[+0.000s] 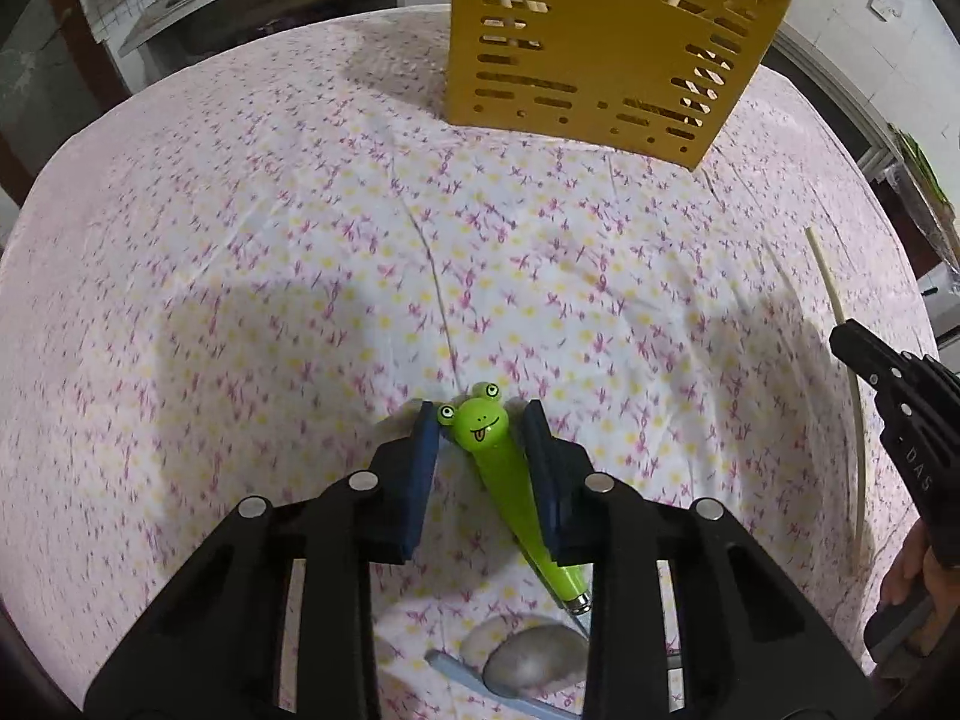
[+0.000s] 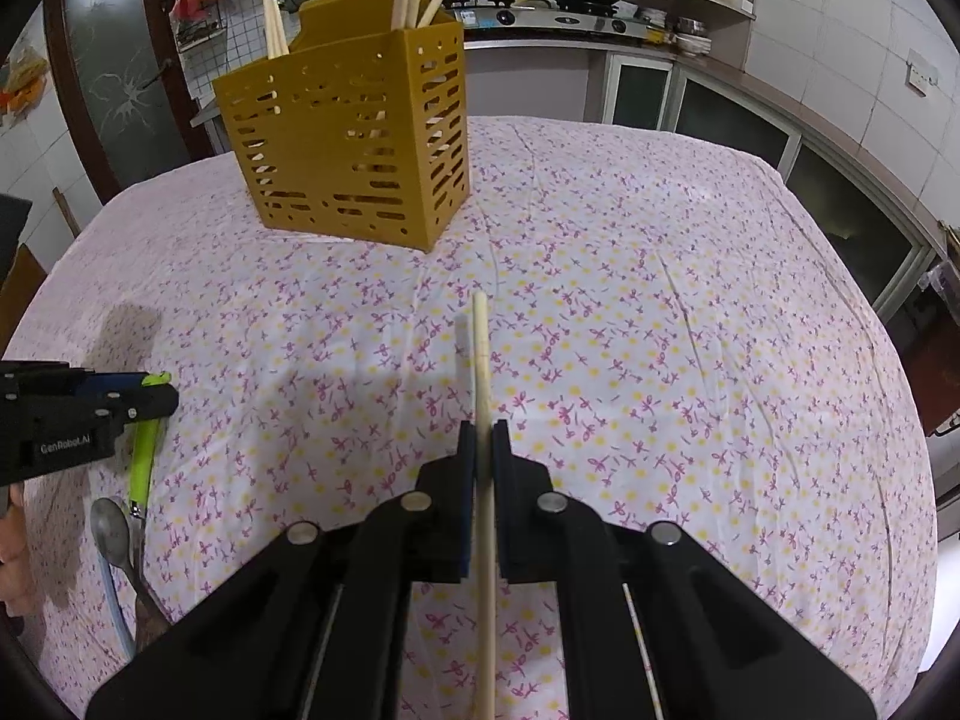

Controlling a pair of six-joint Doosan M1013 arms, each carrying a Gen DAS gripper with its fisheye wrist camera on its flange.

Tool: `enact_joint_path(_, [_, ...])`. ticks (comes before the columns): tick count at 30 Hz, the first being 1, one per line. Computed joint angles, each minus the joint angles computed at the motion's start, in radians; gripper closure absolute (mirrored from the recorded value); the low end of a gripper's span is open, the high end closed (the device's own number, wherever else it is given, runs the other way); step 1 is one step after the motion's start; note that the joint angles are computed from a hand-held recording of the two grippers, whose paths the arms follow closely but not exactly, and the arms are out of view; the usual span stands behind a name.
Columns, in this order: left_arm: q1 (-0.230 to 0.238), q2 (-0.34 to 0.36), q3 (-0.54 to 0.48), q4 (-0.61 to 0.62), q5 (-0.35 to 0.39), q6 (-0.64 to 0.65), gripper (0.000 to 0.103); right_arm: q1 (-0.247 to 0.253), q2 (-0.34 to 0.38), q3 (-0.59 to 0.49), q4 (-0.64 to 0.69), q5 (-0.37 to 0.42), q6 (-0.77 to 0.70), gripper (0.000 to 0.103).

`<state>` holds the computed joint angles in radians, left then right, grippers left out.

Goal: Organize utensils
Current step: 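Grasp the green frog-handled fork with the left tool, then carry the frog fork with the left tool while the right tool carries its chopstick to the holder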

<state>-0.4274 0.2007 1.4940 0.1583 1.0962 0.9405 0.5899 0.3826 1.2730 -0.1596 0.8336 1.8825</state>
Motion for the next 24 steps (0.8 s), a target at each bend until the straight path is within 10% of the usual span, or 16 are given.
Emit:
enact_joint_path(14, [0.016,-0.02,-0.026,-0.012,-0.131,0.077,0.082,0.001,-0.04,0.025,-0.008,-0.112,0.073,0.097])
enact_joint_path(24, [-0.02,-0.123,0.041,0.231,-0.315,0.004,0.082,0.011,-0.073,0.077,-0.073,-0.343,0.196,0.097])
